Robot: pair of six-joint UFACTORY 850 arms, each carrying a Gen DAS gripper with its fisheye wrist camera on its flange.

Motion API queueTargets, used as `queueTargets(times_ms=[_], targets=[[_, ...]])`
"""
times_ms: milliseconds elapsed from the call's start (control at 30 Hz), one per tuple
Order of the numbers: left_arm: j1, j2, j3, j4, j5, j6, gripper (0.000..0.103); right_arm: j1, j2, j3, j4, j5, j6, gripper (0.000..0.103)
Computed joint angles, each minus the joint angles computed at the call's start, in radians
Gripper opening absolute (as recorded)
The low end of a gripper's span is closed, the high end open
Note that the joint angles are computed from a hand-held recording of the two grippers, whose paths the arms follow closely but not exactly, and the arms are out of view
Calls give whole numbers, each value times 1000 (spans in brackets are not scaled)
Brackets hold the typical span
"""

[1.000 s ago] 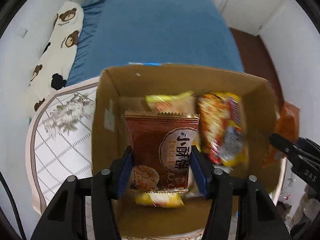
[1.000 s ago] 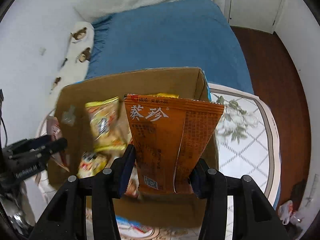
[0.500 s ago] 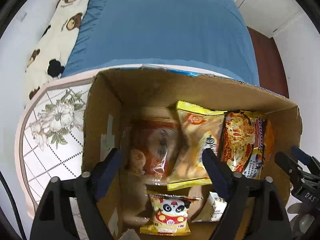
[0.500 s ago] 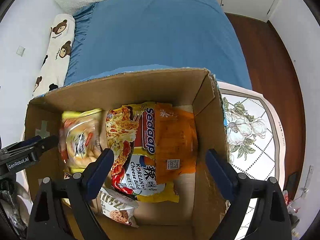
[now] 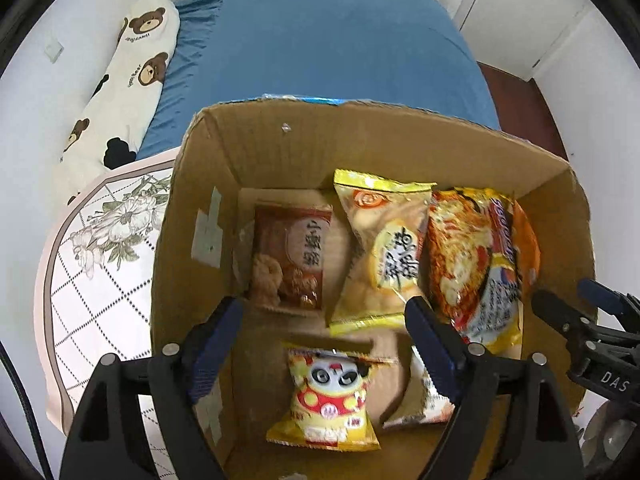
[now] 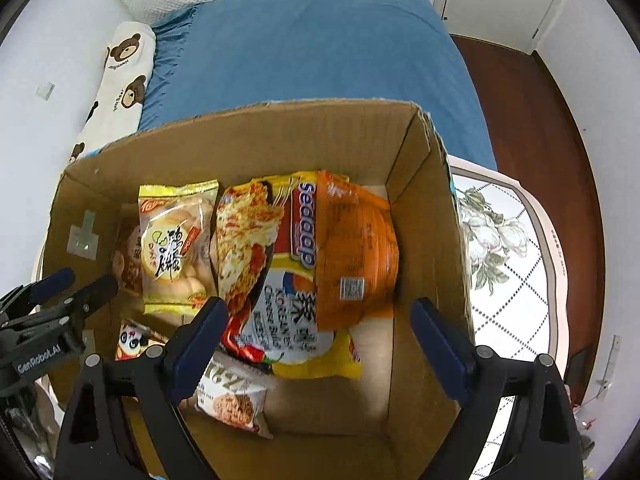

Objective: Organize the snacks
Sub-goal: 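Carry both packets into the box and open both grippers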

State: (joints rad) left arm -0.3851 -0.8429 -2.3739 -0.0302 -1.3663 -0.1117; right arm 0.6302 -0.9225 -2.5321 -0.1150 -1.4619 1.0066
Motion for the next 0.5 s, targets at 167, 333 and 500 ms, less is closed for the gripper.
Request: queueTargets(times_ms=[167,333,500], targets=[[-18,111,132,3,71,-6,83,29,52,56,-23,27,27,95],[-25,239,285,6,164,-2,83,72,107,105,-75,45,54,95],[-27,368,435,2,246,-4,83,130,155,133,-156,50,95,95]])
